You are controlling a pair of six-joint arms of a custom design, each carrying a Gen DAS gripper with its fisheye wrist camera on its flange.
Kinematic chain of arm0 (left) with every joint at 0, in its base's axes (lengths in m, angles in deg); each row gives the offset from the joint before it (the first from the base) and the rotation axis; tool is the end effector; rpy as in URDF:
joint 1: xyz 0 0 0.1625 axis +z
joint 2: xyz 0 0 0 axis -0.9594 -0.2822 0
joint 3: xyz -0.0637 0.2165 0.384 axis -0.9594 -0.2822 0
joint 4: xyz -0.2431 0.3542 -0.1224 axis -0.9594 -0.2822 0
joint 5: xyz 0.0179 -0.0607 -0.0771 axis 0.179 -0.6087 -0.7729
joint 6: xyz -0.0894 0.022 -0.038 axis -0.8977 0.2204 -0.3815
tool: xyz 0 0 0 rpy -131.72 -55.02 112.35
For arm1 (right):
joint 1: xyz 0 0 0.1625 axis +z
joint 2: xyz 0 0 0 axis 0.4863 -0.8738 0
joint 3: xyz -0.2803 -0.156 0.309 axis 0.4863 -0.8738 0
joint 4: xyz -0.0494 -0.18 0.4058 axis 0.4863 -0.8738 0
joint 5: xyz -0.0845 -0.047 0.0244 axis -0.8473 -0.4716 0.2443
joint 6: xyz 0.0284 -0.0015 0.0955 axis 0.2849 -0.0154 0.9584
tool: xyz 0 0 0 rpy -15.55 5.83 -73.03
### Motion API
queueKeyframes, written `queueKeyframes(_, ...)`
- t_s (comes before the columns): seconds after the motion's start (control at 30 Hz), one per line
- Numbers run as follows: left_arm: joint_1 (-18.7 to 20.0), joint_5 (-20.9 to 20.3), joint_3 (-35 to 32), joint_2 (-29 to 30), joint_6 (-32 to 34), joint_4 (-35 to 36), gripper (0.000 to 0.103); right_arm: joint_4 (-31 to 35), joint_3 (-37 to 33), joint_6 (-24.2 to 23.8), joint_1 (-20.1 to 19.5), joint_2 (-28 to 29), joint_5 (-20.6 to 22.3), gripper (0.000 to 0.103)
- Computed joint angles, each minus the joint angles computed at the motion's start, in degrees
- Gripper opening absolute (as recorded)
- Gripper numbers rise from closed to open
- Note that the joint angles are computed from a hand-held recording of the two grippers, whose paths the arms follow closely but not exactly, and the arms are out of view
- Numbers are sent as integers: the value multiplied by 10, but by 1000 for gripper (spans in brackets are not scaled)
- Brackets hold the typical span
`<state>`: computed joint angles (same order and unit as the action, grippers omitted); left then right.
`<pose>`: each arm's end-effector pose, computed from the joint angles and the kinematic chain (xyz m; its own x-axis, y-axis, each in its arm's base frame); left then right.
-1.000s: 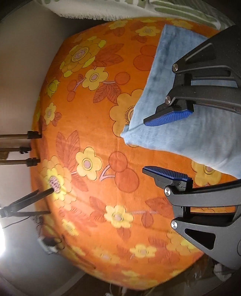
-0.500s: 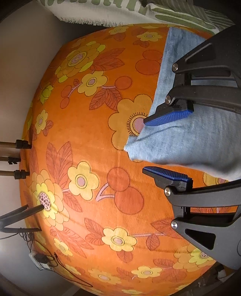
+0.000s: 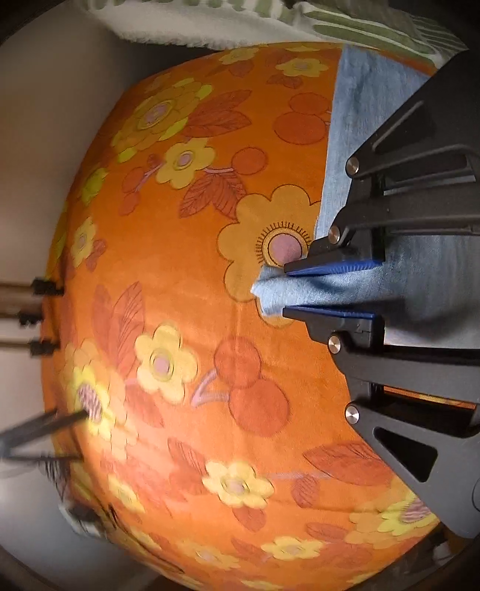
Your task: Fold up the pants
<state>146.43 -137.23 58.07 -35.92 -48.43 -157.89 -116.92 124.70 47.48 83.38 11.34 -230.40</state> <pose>-0.0076 -0.4159 0.2522 -0.5849 0.8073 0.0786 0.7854 0.5879 -0.1935 0.2956 -0.5896 -0.0400 -0.5851 0.3460 0.7334 -0.0337 0.8932 -0.4483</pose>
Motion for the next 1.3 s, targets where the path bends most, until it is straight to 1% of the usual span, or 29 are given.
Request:
queueKeyframes(0.03,2,2,-9,1,2,3,0,-33,18,-8,8,-9,4,18)
queueKeyframes(0.07,4,6,-21,5,6,4,0,-64,39,-10,16,-21,17,20)
queueKeyframes(0.13,8,15,-45,19,6,-1,0,-90,67,-2,30,-38,30,20)
queueKeyframes(0.2,11,20,-75,41,1,4,0,-118,103,5,56,-51,43,20)
queueKeyframes(0.27,5,33,-99,66,-4,-8,2,-146,129,12,79,-54,55,21)
queueKeyframes(0.33,-3,39,-114,83,-3,-15,2,-175,151,33,108,-45,69,21)
queueKeyframes(0.4,-16,51,-129,105,3,-16,7,-191,166,55,126,-35,87,21)
queueKeyframes(0.53,-37,69,-147,140,20,-18,9,-227,180,100,154,0,103,21)
queueKeyframes(0.57,-42,70,-153,150,22,-15,16,-245,182,107,161,12,103,21)
queueKeyframes(0.6,-46,70,-156,155,23,-9,24,-257,183,110,165,19,102,21)
queueKeyframes(0.67,-53,75,-163,170,20,-12,26,-277,180,119,174,37,93,22)
queueKeyframes(0.7,-55,76,-170,179,21,-4,26,-288,178,120,176,47,93,27)
queueKeyframes(0.73,-56,75,-178,190,23,3,26,-297,176,122,177,55,96,28)
queueKeyframes(0.87,-65,88,-194,218,17,6,26,-357,171,120,167,85,104,29)
queueKeyframes(1.0,-68,90,-204,237,9,7,26,-379,162,120,158,101,90,29)
queueKeyframes(1.13,-68,95,-212,247,11,16,26,-358,149,131,154,110,73,28)
queueKeyframes(1.17,-68,100,-212,249,14,14,26,-352,149,147,157,110,69,28)
queueKeyframes(1.23,-67,105,-214,254,18,16,26,-350,151,164,163,108,61,28)
queueKeyframes(1.3,-66,107,-219,262,10,16,26,-349,145,178,158,111,56,29)
